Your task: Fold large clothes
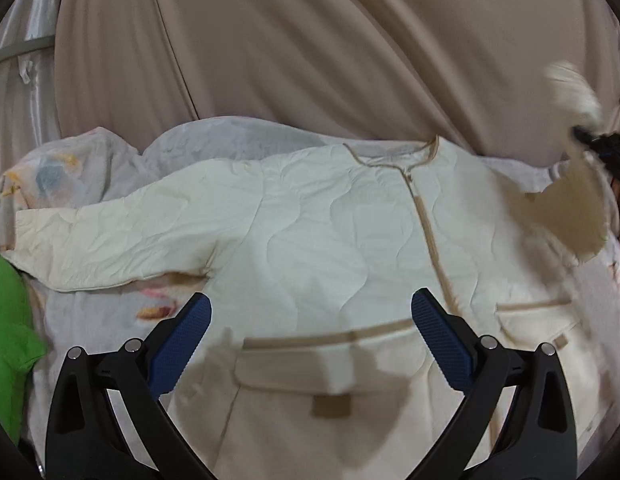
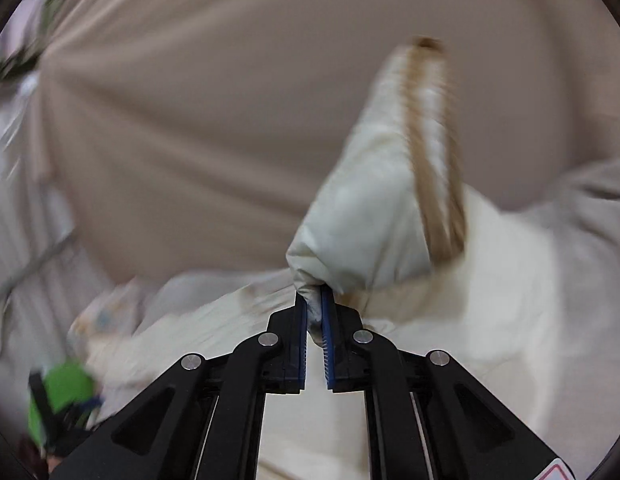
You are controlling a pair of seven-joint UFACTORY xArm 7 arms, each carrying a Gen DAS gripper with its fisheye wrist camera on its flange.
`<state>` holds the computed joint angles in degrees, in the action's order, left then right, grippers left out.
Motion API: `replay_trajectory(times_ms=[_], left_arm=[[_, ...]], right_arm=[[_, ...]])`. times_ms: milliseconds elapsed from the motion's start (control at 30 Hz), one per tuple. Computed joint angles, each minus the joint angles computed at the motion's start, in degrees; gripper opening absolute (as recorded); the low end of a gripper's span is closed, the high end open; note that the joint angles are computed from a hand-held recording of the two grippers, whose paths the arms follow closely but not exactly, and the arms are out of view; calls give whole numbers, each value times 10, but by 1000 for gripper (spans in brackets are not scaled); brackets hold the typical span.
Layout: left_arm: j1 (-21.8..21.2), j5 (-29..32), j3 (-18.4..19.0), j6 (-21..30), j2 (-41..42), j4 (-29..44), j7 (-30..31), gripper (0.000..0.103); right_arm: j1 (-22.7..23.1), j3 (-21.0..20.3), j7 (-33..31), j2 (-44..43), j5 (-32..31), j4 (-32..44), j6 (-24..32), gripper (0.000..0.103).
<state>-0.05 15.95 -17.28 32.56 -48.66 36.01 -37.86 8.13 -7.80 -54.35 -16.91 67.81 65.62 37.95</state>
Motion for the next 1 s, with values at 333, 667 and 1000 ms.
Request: replay_trajectory(times_ms=[333,667,1000], left_arm=[[-98,-156,144,-73,160,52,97,98],[-134,-329,194,-62,330,156,249,54],[-29,-150,115,-138,308,190,180,9]], right_arm=[[89,141,104,94,-220,-23,-62,32],[1,3,123,-46,-207,-172,-79,57],[-34,15,169,93,-168,-57,-62,8]])
